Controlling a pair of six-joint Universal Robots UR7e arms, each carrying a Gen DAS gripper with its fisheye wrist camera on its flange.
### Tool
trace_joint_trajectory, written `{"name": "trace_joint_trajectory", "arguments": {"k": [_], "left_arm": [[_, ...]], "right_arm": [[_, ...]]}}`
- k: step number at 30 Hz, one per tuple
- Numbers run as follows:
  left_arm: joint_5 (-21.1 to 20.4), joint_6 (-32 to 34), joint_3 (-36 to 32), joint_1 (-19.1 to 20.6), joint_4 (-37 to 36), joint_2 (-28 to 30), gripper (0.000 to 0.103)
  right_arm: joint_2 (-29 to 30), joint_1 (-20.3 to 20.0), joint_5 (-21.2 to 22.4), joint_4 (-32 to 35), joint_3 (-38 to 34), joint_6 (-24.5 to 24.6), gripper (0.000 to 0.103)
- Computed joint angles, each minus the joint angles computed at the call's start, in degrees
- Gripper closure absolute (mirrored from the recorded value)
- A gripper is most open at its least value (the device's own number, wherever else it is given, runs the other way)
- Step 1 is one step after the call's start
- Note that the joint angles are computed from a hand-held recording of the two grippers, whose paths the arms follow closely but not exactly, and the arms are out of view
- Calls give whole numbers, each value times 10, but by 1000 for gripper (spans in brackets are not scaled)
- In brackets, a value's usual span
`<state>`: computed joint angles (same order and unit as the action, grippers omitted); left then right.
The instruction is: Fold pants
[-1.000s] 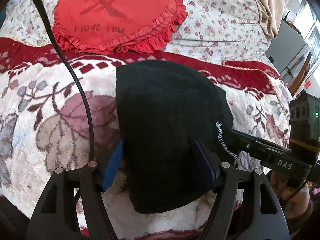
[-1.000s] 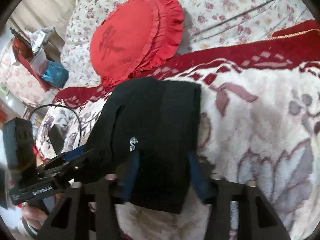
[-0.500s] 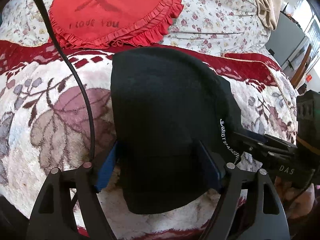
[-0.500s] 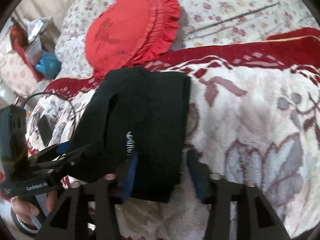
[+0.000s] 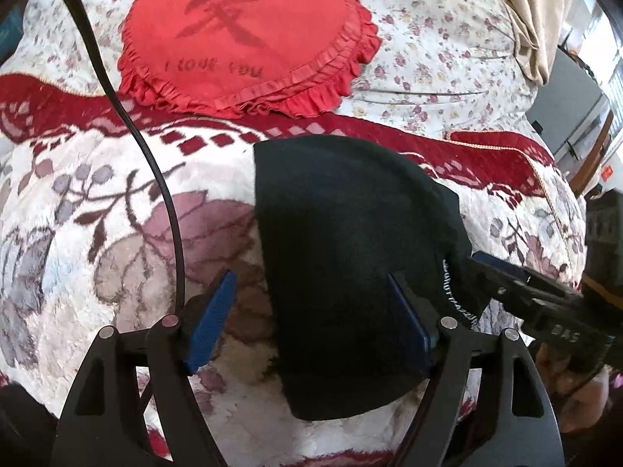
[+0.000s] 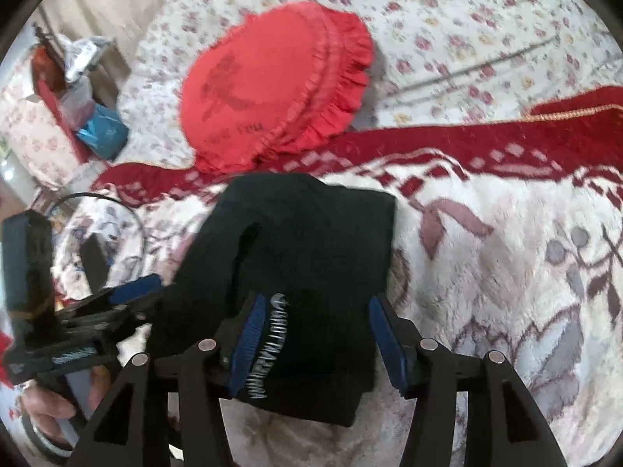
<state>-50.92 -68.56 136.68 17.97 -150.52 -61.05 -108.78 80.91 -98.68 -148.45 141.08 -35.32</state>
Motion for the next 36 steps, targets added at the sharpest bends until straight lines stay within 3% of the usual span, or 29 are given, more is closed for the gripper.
{"name": "trace_joint_trajectory", "arguments": {"k": [2,5,11,16,21,22,23,25,26,27,28,32,36], "left_arm": [[-5,-1,8,5,-17,-3,25],[-21,9,26,19,-82,-3,25],[-62,51,34,53,-185,23,20],[-69,75,22,71,-207,46,13],[-47,87,5,67,-187,65,7],[-44,90,4,66,-185,68,7],[-42,91,3,66,-185,70,7],[-40,86,5,66,-189,70,8],[-39,85,6,66,-192,69,14],[-41,91,8,64,-204,70,27],[-40,95,7,61,-203,70,28],[-24,93,6,47,-178,53,51],[-1,87,6,37,-147,23,55]], "right_arm": [[5,-12,1,-6,0,8,49],[7,-48,36,36,-12,19,48],[18,-114,135,94,-27,6,36],[34,-120,162,106,-36,-5,28],[46,-116,171,83,-29,-20,21],[48,-108,162,72,-27,-21,21],[51,-102,154,60,-24,-21,33],[54,-96,144,36,-17,-16,44],[54,-94,143,28,-13,-15,46],[52,-88,138,18,-8,-13,48],[52,-83,133,13,-7,-12,51],[40,-58,126,15,-10,-16,60],[37,-32,144,38,-28,-9,66]]}}
